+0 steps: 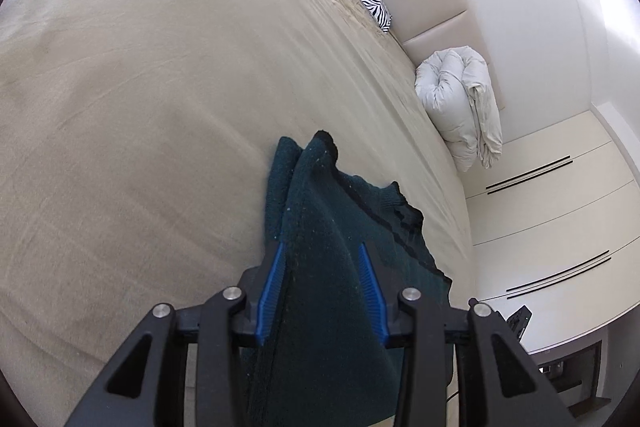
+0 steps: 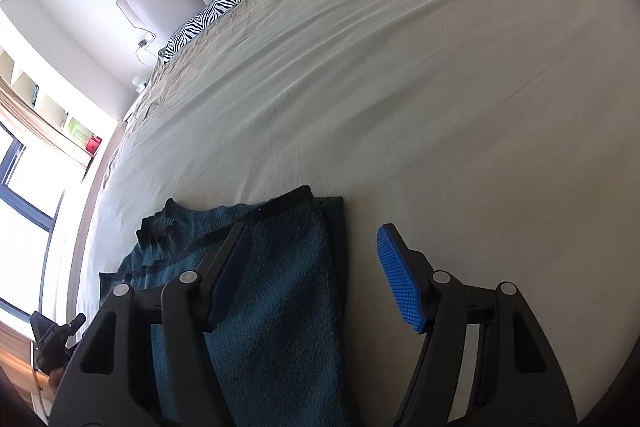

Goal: Fold small clothes
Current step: 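Lower the folded hem onto the sweater and open both grippers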

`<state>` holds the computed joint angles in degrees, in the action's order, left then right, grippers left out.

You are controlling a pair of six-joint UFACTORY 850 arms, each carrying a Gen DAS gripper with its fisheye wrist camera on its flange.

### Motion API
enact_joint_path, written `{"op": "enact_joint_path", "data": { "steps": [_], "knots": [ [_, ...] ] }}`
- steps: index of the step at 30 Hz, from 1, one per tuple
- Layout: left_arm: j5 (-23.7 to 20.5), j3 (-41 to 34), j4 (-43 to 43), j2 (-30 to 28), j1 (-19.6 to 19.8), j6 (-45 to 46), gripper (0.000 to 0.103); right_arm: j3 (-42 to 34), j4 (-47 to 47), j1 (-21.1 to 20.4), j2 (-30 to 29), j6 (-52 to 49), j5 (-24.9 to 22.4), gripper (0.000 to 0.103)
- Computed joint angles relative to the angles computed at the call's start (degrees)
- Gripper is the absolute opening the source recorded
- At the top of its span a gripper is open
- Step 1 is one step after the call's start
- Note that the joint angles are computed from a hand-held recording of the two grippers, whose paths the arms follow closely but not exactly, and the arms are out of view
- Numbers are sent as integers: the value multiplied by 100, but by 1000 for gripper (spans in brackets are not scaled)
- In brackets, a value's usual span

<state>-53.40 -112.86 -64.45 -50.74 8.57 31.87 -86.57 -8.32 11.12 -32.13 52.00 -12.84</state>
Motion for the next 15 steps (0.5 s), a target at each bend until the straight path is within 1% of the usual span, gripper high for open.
{"op": "enact_joint_path", "data": {
  "steps": [4, 8, 10, 12, 13, 14, 15],
  "knots": [
    [286, 621, 77, 372, -33, 373, 40, 449, -1253, 311, 333, 842, -241, 65],
    [417, 1026, 114, 562, -26, 527, 40, 910, -1801, 560, 621, 1337, -326, 65],
    [605, 1241, 237, 706, -65, 666, 34, 1177, -2071, 633, 786, 1670, -300, 63],
    [689, 1423, 300, 821, -94, 798, 33, 1391, -2103, 654, 913, 1782, -230, 63],
    [783, 1521, 338, 890, -113, 867, 30, 1475, -2096, 651, 964, 1802, -199, 63],
    [861, 1600, 384, 948, -131, 940, 27, 1552, -2086, 649, 1012, 1813, -180, 63],
    [944, 1674, 455, 1005, -152, 989, 20, 1603, -2072, 655, 1039, 1820, -169, 63]
  ]
}}
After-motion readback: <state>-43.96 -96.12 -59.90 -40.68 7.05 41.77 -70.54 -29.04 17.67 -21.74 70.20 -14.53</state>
